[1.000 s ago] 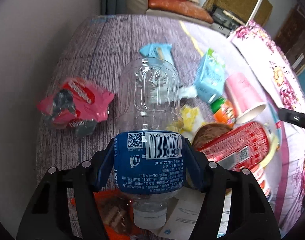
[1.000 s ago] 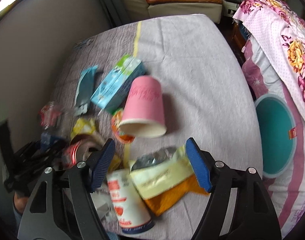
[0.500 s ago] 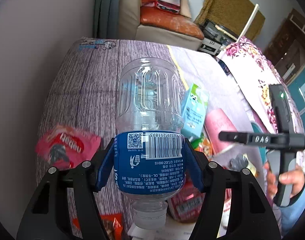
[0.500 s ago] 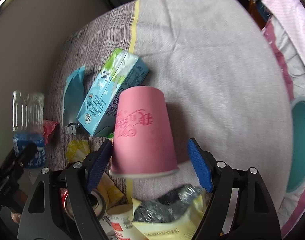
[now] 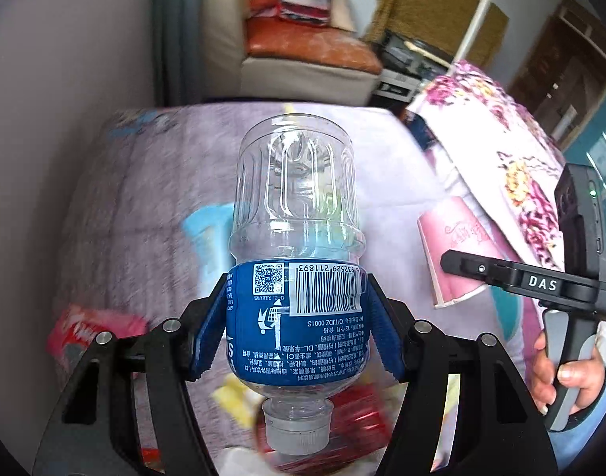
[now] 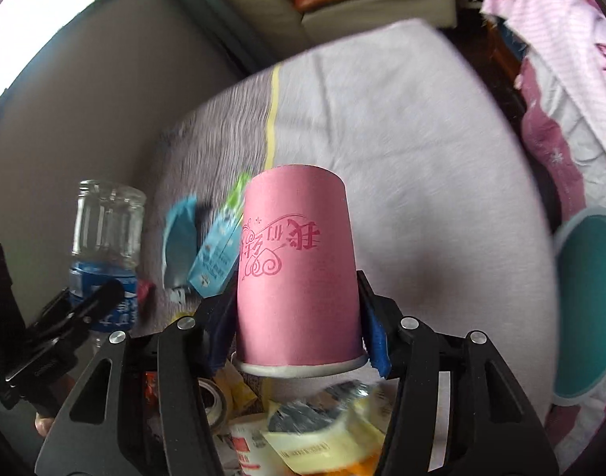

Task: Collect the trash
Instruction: 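Carry bottle and cup over the teal bin and open both tools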

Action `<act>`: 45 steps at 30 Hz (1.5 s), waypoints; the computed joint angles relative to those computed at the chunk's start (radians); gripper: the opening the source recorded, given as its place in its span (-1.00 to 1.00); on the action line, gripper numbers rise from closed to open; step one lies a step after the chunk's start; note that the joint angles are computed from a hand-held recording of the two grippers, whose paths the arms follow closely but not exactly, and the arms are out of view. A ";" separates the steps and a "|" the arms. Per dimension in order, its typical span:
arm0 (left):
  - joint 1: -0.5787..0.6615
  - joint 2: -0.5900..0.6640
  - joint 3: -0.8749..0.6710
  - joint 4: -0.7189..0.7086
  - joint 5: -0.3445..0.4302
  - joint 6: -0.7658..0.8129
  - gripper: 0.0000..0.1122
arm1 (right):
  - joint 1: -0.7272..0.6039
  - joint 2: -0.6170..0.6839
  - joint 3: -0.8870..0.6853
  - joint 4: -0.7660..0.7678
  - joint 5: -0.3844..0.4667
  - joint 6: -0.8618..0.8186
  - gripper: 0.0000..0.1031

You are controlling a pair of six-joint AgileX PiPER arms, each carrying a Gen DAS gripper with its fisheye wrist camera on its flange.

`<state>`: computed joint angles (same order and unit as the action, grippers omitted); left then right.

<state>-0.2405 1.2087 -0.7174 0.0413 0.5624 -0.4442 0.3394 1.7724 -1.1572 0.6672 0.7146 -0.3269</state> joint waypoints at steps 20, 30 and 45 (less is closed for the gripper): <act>-0.609 0.879 -0.929 0.020 0.220 -0.113 0.17 | -0.921 -0.107 0.220 0.112 0.117 -0.471 0.01; -0.668 1.218 -1.383 -0.036 0.462 -0.063 0.18 | -1.009 -0.014 0.194 0.116 0.101 -0.521 0.02; -0.654 1.153 -1.252 -0.034 0.375 -0.105 0.36 | -0.987 0.016 0.198 0.095 0.083 -0.516 0.04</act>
<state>-0.8949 2.3614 -1.9698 0.0078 0.9378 -0.5496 -0.6478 1.7879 -0.9596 0.7623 0.7971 -0.8425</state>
